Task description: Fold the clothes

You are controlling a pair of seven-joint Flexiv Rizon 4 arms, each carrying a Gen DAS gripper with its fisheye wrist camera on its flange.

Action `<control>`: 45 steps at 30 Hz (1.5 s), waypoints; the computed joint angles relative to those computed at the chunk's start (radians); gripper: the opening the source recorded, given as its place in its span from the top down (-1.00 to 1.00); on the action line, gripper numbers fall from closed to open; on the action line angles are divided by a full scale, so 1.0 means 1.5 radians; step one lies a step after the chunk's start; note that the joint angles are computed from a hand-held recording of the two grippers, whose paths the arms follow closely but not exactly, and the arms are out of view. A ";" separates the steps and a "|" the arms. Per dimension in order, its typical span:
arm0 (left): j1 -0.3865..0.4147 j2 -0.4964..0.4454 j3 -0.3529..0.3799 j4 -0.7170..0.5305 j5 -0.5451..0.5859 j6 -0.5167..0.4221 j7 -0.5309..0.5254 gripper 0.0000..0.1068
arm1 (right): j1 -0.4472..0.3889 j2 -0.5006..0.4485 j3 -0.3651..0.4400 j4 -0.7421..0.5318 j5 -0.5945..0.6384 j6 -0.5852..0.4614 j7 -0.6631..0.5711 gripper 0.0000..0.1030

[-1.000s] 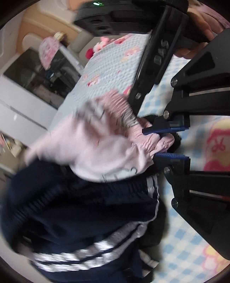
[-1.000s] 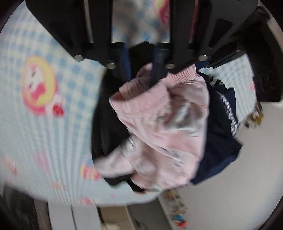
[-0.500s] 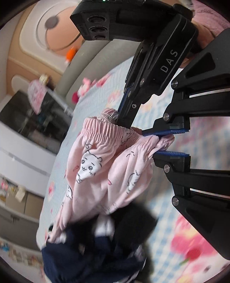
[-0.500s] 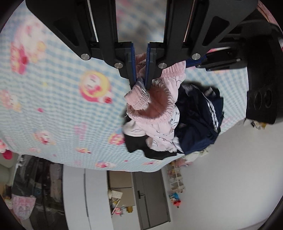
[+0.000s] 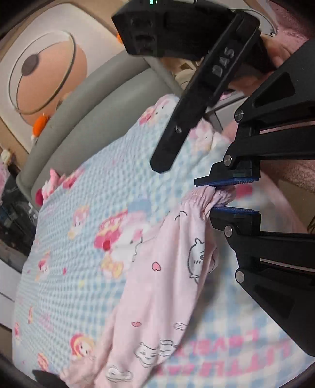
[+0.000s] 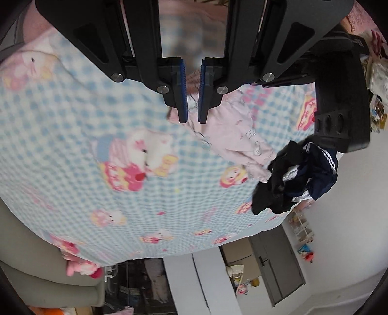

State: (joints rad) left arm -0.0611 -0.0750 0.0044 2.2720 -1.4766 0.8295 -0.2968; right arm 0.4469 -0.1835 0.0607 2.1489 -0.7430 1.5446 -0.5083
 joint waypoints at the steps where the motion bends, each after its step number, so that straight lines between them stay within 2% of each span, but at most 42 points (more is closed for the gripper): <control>1: -0.008 0.005 -0.004 0.006 -0.001 0.030 0.003 0.71 | -0.009 -0.001 0.010 0.002 0.017 -0.009 -0.015 0.85; 6: -0.005 0.037 0.017 0.056 -0.035 0.104 -0.027 0.71 | -0.099 -0.056 0.168 -0.041 0.276 -0.066 -0.220 0.83; 10: 0.016 0.059 0.036 0.074 -0.078 0.174 -0.027 0.71 | -0.121 -0.109 0.239 -0.094 0.383 -0.104 -0.341 0.46; 12: 0.022 0.060 0.037 0.073 -0.089 0.212 -0.017 0.71 | -0.106 -0.126 0.237 -0.108 0.401 -0.104 -0.362 0.40; 14: 0.029 0.055 0.039 0.070 -0.084 0.222 -0.012 0.74 | -0.088 -0.140 0.231 -0.122 0.415 -0.102 -0.379 0.34; 17: 0.025 0.052 0.031 0.073 -0.045 0.262 0.011 0.65 | -0.046 -0.146 0.187 -0.123 0.413 -0.104 -0.376 0.13; 18: 0.018 0.051 0.026 0.077 -0.036 0.277 0.034 0.59 | -0.036 -0.147 0.174 -0.123 0.408 -0.110 -0.376 0.13; 20: 0.010 0.054 0.023 0.082 0.007 0.273 0.053 0.31 | -0.022 -0.148 0.153 -0.119 0.398 -0.126 -0.375 0.13; 21: 0.008 0.055 0.022 0.083 0.030 0.268 0.058 0.06 | -0.022 -0.147 0.150 -0.117 0.400 -0.128 -0.378 0.13; 23: -0.006 0.052 0.012 0.084 0.057 0.287 0.070 0.00 | -0.042 -0.144 0.168 -0.114 0.432 -0.117 -0.392 0.13; 26: -0.021 0.020 0.000 0.075 0.109 0.327 0.045 0.01 | -0.036 -0.122 0.158 -0.095 0.440 -0.106 -0.383 0.12; 27: -0.021 0.004 -0.003 0.069 0.130 0.341 0.027 0.14 | -0.040 -0.118 0.165 -0.093 0.446 -0.108 -0.389 0.11; 28: -0.021 -0.012 -0.005 0.064 0.149 0.357 0.011 0.43 | -0.053 -0.118 0.184 -0.095 0.462 -0.114 -0.408 0.09; 29: -0.023 -0.027 -0.011 0.058 0.156 0.380 0.001 0.51 | -0.064 -0.119 0.201 -0.099 0.478 -0.121 -0.428 0.08; 30: -0.024 -0.032 -0.021 0.054 0.131 0.402 0.007 0.63 | -0.068 -0.120 0.211 -0.101 0.491 -0.129 -0.441 0.08; 33: -0.040 -0.026 -0.036 0.038 -0.013 0.445 0.065 0.71 | -0.065 -0.123 0.221 -0.105 0.522 -0.138 -0.459 0.08; 34: -0.044 -0.022 -0.029 0.035 -0.038 0.456 0.068 0.72 | -0.067 -0.126 0.225 -0.108 0.534 -0.139 -0.466 0.08; 37: -0.035 -0.010 0.001 0.038 -0.044 0.467 0.032 0.74 | -0.066 -0.137 0.232 -0.130 0.556 -0.149 -0.486 0.08; 38: -0.025 -0.006 0.011 0.042 -0.029 0.458 0.009 0.74 | -0.063 -0.143 0.233 -0.141 0.559 -0.153 -0.495 0.08; 42: 0.046 0.017 0.056 0.073 0.085 0.320 -0.084 0.72 | -0.059 -0.181 0.253 -0.203 0.572 -0.182 -0.546 0.05; 44: 0.060 0.026 0.056 0.089 0.098 0.307 -0.073 0.69 | -0.072 -0.213 0.289 -0.248 0.601 -0.217 -0.598 0.04; 45: 0.059 0.031 0.051 0.095 0.090 0.319 -0.059 0.66 | -0.073 -0.227 0.301 -0.267 0.615 -0.233 -0.619 0.04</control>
State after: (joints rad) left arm 0.0278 -0.0282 0.0814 2.4145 -1.3413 1.3076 -0.3847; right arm 0.3381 -0.5238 0.5117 1.7484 0.1797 1.1954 -1.4362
